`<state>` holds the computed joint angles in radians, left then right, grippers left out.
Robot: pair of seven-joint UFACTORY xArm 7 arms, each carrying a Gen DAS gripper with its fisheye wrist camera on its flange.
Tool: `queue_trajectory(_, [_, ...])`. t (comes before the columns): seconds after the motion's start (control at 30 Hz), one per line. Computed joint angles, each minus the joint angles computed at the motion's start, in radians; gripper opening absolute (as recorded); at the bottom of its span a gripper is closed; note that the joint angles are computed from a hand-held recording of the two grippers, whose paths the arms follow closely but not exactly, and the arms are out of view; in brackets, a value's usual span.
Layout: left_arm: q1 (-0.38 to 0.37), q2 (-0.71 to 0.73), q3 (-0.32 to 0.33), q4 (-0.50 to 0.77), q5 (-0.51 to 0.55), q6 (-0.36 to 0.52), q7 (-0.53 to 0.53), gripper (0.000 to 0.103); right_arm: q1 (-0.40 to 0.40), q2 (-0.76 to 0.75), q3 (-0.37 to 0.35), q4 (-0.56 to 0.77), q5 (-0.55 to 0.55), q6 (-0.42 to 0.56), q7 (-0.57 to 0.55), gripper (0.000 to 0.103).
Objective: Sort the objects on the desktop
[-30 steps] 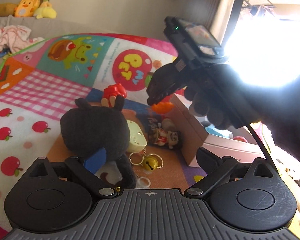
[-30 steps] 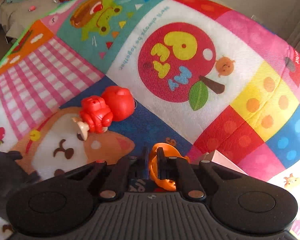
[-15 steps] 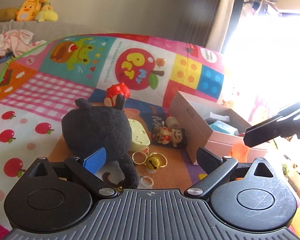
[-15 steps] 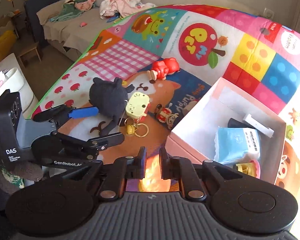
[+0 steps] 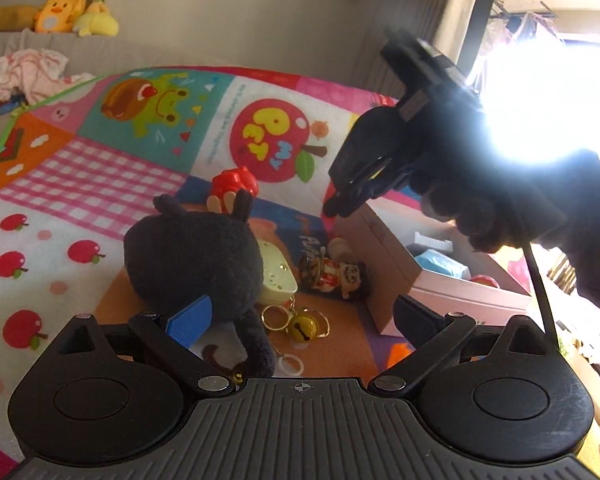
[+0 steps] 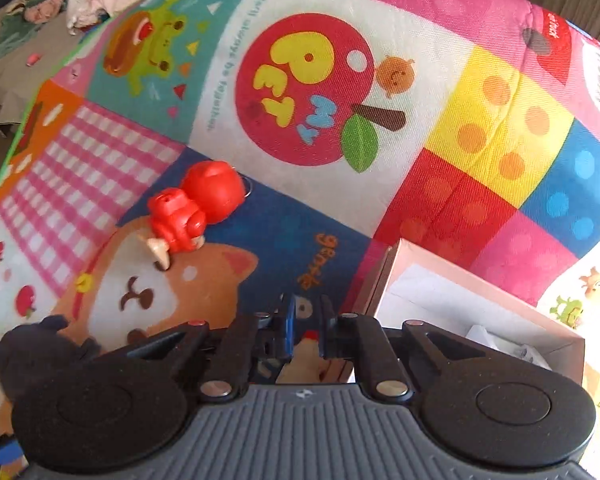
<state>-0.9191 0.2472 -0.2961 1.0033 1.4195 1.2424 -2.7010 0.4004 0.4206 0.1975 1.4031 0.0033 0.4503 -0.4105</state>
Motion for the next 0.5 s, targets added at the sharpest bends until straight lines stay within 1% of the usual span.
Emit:
queue_trajectory(0.03, [0.001,0.0,0.0,0.001,-0.001,-0.002,0.001,0.1,-0.001,0.024,0.013,0.033,0.004,0.006,0.022,0.01])
queue_trajectory(0.07, [0.002,0.0,0.001,0.001,0.0,-0.005,0.001,0.1,-0.042,0.045,0.069,0.069,0.051,0.037,0.008,0.01])
queue_trajectory(0.1, [0.002,0.0,0.001,0.0,0.002,-0.006,0.001,0.1,-0.102,0.072,0.149,0.118,0.139,0.091,-0.02,0.017])
queue_trajectory(0.13, [0.001,0.001,0.001,0.001,0.003,-0.006,0.001,0.1,-0.123,0.097,0.187,0.164,0.188,0.138,-0.014,0.029])
queue_trajectory(0.17, [0.001,0.002,0.001,0.002,0.004,-0.005,0.0,0.1,-0.11,0.114,0.183,0.198,0.232,0.171,-0.019,0.064])
queue_trajectory(0.2, [0.0,0.003,0.001,0.003,0.004,-0.004,0.0,0.1,-0.056,0.127,0.14,0.224,0.267,0.179,-0.01,0.079])
queue_trajectory(0.23, [0.0,0.004,0.001,0.004,0.003,-0.004,-0.001,0.1,-0.006,0.134,0.101,0.231,0.261,0.155,0.006,0.079])
queue_trajectory(0.27, [0.0,0.003,0.002,0.002,0.003,-0.005,-0.005,0.1,0.027,0.144,0.077,0.238,0.229,0.14,0.027,0.078])
queue_trajectory(0.3, [0.0,0.002,0.002,0.0,0.004,-0.004,-0.011,0.1,0.063,0.166,0.052,0.26,0.186,0.142,0.054,0.078])
queue_trajectory(0.33, [0.001,0.0,0.002,-0.003,0.005,-0.006,-0.018,0.1,0.08,0.185,0.042,0.285,0.166,0.164,0.073,0.078])
queue_trajectory(0.4, [0.003,-0.006,0.002,-0.012,0.012,-0.013,-0.038,0.1,0.085,0.206,0.039,0.316,0.156,0.216,0.096,0.06])
queue_trajectory(0.47, [0.004,-0.009,0.0,-0.018,0.019,-0.013,-0.05,0.1,0.052,0.188,0.069,0.293,0.188,0.232,0.06,0.048])
queue_trajectory(0.5, [0.004,-0.009,-0.001,-0.018,0.021,-0.013,-0.052,0.1,0.036,0.153,0.078,0.242,0.199,0.202,0.03,0.048])
